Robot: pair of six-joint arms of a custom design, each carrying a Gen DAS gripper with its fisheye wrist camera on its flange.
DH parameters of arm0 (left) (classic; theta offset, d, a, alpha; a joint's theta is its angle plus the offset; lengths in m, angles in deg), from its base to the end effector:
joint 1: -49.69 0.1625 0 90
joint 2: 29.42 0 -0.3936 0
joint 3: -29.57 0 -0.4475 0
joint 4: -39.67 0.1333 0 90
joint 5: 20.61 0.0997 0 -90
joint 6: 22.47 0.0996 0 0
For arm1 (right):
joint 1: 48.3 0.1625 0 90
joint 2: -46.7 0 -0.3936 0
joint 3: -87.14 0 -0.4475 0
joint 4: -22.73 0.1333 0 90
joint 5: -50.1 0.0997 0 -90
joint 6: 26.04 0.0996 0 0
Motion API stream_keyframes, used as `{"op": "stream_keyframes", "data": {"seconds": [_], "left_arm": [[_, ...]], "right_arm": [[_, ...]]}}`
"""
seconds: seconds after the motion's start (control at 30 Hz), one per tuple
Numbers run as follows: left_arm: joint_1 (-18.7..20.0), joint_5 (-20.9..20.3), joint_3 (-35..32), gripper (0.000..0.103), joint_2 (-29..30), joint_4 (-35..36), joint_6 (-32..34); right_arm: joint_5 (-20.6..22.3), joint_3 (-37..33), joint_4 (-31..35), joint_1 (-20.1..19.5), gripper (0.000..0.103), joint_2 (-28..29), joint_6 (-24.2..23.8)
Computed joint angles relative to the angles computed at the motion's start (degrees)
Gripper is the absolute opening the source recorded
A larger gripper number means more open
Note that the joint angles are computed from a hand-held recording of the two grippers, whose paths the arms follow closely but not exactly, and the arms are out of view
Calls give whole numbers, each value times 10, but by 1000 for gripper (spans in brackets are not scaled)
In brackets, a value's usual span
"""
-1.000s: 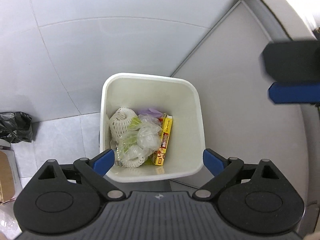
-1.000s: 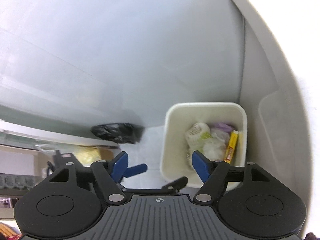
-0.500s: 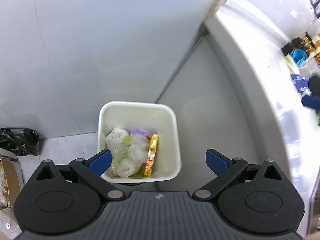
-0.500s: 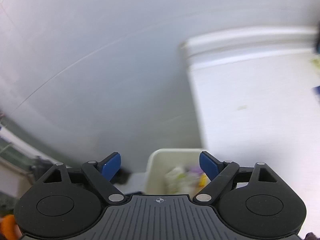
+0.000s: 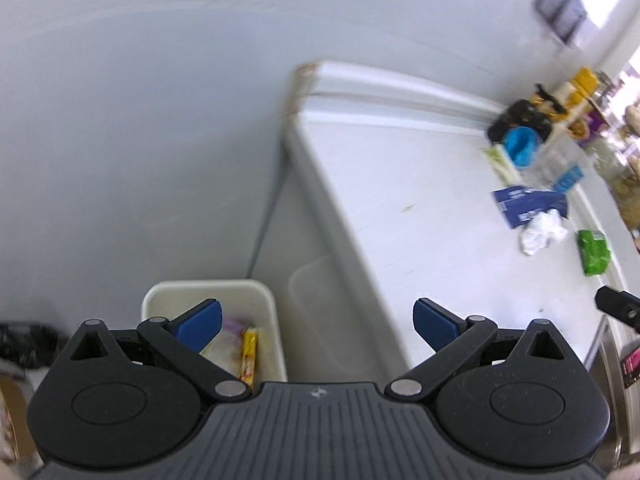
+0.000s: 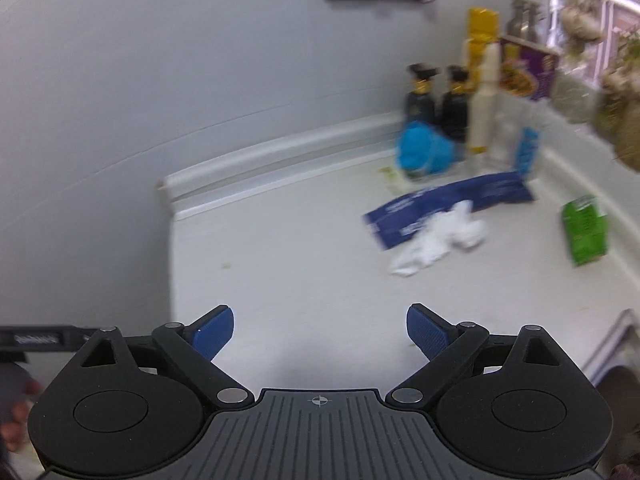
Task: Collect trash
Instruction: 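Move both open tools from the bin back toward the counter, then grasp the blue wrapper with the left tool while the right tool grasps the white tissue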
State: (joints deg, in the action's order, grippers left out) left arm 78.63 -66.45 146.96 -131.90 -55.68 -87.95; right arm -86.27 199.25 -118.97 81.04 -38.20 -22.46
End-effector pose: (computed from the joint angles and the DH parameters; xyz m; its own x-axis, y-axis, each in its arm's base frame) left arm -0.2816 -0.3873 0.3446 -0.8872 -0.1504 -0.4362 0.1344 0.8202 -0.5561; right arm 0.3974 -0.3883 0.3287 -0.7585 -0.1610 0.6315 -0.5306 0.7153 -0.4549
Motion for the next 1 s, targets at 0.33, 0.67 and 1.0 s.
{"op": "stream_keyframes", "data": {"seconds": [0.33,0.67,1.0], "left_arm": [[30,-14,-89,102,122,-85,203],[52,-41,-154,102,224,-153,334],[68,-82,-207,101,312,-222,435]], "right_arm": [[-67,38,-110,-27,99,7,-127],[-20,41,-191,-75,99,27,-217],[37,47,-227,-128,99,22,-257]]}}
